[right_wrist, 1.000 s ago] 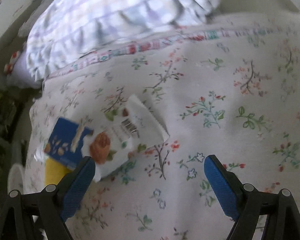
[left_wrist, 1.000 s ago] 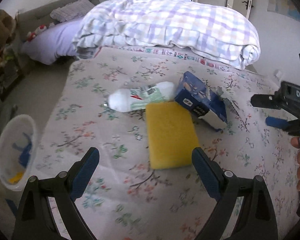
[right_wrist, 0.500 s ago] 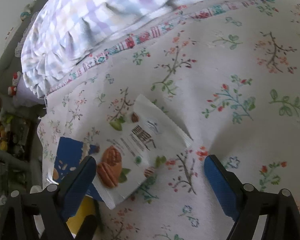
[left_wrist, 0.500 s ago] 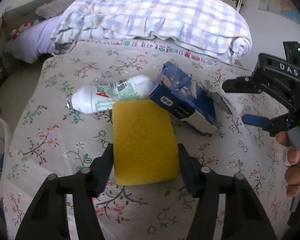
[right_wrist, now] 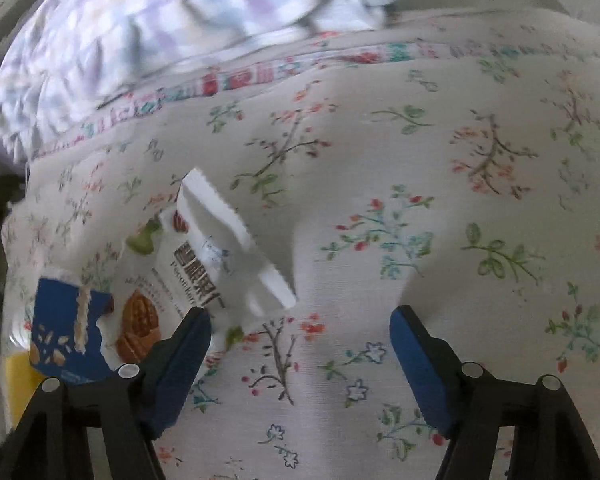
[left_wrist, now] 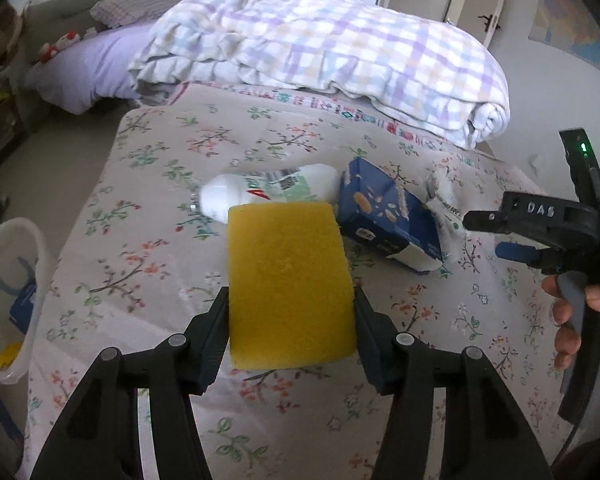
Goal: Collect trash
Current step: 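Grasp the yellow sponge with the left tool while the right tool grasps the pecan packet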
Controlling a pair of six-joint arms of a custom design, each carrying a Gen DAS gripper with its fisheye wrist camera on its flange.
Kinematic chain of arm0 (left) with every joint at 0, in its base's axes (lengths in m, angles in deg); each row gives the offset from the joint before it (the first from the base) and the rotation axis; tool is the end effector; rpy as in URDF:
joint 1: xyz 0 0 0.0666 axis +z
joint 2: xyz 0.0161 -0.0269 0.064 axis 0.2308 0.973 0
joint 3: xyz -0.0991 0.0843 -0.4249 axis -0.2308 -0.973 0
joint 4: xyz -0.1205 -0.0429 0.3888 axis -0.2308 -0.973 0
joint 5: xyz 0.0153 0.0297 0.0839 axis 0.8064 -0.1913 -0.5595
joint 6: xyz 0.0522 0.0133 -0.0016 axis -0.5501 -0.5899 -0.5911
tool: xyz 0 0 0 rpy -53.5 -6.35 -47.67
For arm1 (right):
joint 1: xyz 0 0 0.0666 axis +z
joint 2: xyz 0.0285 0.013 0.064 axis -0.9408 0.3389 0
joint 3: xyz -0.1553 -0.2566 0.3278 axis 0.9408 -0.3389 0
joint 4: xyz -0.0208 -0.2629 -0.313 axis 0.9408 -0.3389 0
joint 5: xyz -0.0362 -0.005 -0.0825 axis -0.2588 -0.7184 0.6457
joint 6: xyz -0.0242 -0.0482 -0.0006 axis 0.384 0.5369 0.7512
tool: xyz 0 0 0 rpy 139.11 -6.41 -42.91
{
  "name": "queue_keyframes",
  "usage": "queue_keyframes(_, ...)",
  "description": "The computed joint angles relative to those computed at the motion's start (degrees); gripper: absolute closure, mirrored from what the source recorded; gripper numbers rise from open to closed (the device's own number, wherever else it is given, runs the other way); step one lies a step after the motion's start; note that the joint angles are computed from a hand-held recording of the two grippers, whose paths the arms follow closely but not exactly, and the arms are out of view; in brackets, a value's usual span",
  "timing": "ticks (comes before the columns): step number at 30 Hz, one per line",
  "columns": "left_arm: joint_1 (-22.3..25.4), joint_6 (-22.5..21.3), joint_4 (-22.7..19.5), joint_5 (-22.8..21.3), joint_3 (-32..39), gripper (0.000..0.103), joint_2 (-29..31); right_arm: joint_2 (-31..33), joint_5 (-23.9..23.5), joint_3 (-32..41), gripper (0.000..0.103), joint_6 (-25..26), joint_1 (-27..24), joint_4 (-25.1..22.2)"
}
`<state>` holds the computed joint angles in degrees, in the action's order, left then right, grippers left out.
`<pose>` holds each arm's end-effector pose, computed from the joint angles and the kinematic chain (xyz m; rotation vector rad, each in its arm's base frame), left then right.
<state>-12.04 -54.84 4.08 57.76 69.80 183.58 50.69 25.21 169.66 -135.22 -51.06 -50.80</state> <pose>0.5631 -0.2767 0.4012 0.7140 2.4272 -0.4489 0.5104 0.1669 0.3990 1.1329 2.3478 0.1936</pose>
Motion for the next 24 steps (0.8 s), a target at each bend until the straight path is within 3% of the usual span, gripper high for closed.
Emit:
queue_keyframes(4, 0.85, 0.21, 0.70, -0.44, -0.62, 0.044, -0.96, -1.17, -1.78, -1.52, 0.018, -3.25, -0.43, 5.00)
queue_keyframes(9, 1.83, -0.20, 0.82, -1.12, -0.93, 0.044, -1.55, 1.27, -0.05, 2.06, 0.013, -2.46, 0.46, 4.92)
queue_keyframes(14, 2.80, -0.09, 0.57, -1.21, -0.89, 0.044, -1.64, 4.94, 2.52, 7.09, 0.012, 0.38, 1.18, 2.30)
queue_keyframes(18, 3.28, -0.31, 0.07, -1.31, -0.87, 0.044, -1.61, 8.42, 4.41, 11.09, 0.012, 4.04, 1.69, -4.55)
queue_keyframes(21, 3.53, -0.41, 0.02, -1.40, -0.82, 0.044, -1.72, 7.91, 4.29, 9.82, 0.012, 5.48, 1.76, -4.37)
queue_keyframes(24, 3.71, -0.25, -0.01, -1.21, -0.77, 0.044, -1.79, 7.50, 5.64, 9.54, 0.012, 6.70, 1.95, -7.60)
